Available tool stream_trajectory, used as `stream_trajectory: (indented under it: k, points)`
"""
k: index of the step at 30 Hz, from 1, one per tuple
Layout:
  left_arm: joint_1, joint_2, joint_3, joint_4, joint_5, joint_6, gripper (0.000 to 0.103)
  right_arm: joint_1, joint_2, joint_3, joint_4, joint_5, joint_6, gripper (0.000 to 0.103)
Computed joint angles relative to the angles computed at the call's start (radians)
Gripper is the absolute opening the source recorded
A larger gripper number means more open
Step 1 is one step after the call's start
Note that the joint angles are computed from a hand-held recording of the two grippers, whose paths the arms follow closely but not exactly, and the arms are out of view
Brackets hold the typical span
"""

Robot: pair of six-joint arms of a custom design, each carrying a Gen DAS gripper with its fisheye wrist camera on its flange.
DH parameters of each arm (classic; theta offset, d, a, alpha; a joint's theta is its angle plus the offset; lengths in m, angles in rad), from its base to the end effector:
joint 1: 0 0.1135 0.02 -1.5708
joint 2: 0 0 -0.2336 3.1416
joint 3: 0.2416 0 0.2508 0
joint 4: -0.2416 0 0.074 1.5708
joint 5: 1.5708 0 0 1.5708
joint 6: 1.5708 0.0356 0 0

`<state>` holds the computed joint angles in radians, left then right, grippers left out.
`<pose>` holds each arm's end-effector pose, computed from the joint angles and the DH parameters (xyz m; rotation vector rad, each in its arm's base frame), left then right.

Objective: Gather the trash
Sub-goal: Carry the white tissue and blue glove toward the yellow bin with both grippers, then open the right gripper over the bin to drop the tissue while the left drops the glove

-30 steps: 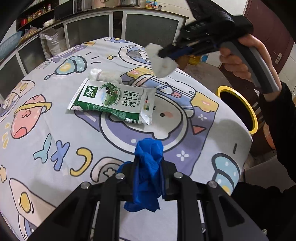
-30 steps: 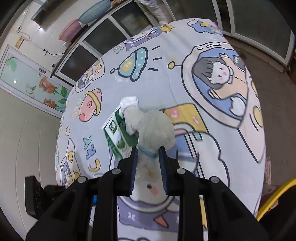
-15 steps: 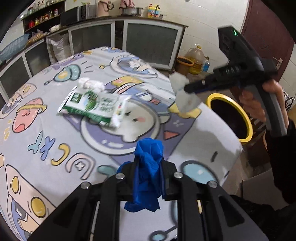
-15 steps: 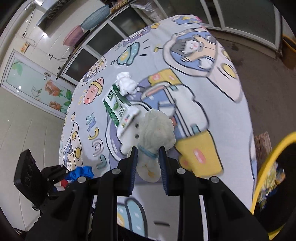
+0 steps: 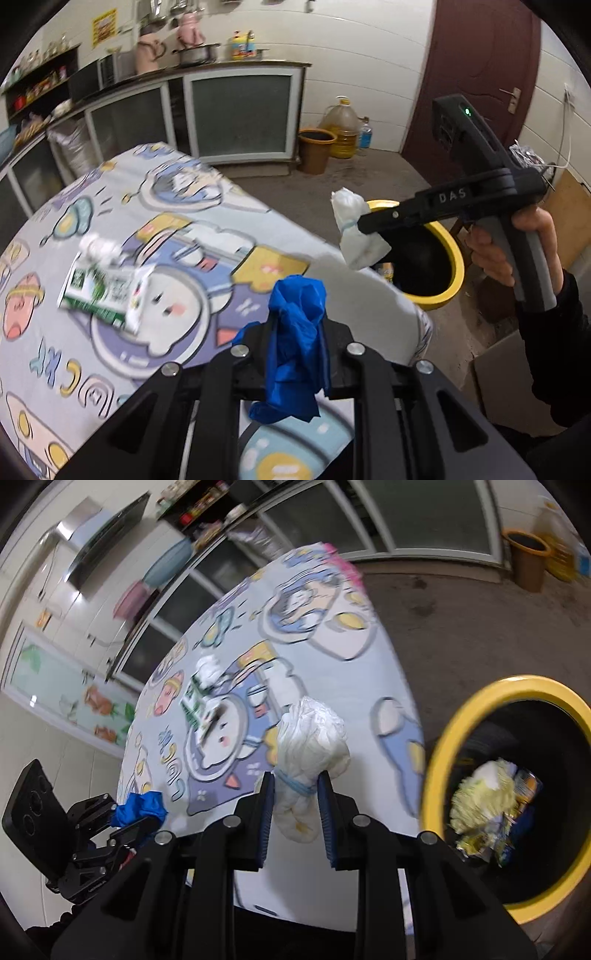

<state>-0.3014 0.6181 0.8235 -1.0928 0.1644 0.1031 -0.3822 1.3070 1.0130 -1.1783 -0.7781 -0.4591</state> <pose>0.1173 -0.0426 0.2727 0.5653 2.3977 -0.2886 0.2128 -0.0586 0.2270 -0.1517 2.5846 0.9165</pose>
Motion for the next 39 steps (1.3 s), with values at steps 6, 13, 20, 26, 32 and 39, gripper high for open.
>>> stream_trajectory:
  k: [6,13,20,26,32,39]
  points:
    - [-0.256,0.123,0.04,0.109,-0.129,-0.122,0.016,-0.21,0.075,0.03,-0.064,-0.012,-0.154,0.023]
    - [-0.446,0.287,0.101,0.223,-0.225,-0.181,0.016,-0.424,0.218,0.112,-0.105,-0.002,-0.288,0.023]
    - [-0.556,0.451,0.171,0.319,-0.25,-0.182,0.016,-0.556,0.34,0.176,-0.069,0.021,-0.305,0.023]
    - [-0.604,0.58,0.225,0.399,-0.256,-0.177,0.016,-0.601,0.387,0.19,-0.016,0.048,-0.291,0.023]
    - [-0.619,0.699,0.269,0.466,-0.246,-0.176,0.016,-0.621,0.424,0.2,0.019,0.071,-0.281,0.023]
    - [-0.615,0.799,0.301,0.52,-0.222,-0.176,0.017,-0.612,0.465,0.196,0.068,0.102,-0.247,0.024]
